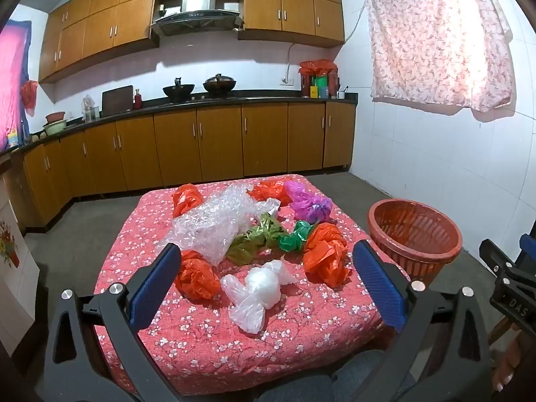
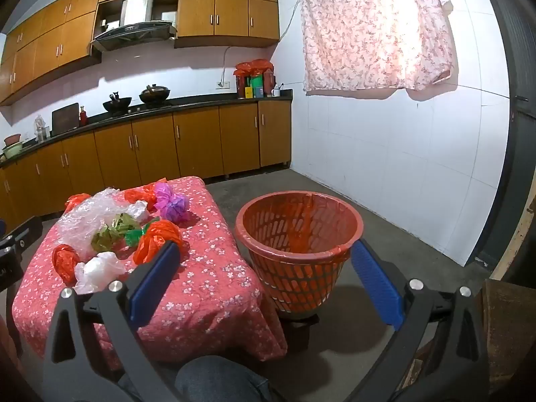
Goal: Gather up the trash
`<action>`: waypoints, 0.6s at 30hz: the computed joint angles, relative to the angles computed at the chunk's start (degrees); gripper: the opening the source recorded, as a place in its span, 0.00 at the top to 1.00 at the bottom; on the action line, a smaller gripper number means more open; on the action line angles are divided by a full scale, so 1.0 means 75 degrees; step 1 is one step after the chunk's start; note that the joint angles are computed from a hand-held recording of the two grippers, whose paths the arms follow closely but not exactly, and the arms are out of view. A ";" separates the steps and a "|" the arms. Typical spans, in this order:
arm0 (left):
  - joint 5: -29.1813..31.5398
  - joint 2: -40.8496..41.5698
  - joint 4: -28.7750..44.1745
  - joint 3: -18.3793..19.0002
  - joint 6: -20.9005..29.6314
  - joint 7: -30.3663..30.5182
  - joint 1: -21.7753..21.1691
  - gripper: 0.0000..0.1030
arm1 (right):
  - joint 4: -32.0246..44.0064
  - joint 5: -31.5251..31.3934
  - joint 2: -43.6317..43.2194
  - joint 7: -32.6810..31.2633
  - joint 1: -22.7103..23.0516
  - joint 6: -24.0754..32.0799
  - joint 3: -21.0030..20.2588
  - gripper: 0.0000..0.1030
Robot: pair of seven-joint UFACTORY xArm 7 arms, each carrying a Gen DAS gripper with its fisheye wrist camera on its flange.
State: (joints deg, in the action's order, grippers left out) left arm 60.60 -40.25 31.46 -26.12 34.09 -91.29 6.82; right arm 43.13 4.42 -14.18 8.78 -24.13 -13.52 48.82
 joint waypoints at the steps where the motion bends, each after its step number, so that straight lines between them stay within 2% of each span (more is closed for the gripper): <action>1: 0.0003 0.0001 0.0000 0.0003 0.0002 -0.0002 -0.0004 0.02 | 0.0000 0.0002 0.0000 -0.0002 0.0000 0.0000 0.0000 0.04; 18: 0.0007 0.0014 0.0003 0.0036 0.0018 0.0000 -0.0045 0.02 | 0.0020 0.0080 0.0019 -0.0087 -0.0069 -0.0023 0.0076 0.04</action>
State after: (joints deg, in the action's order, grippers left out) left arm 60.65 -40.15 31.49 -25.85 34.22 -91.29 6.48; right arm 43.27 5.02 -14.04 8.12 -24.65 -13.69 49.39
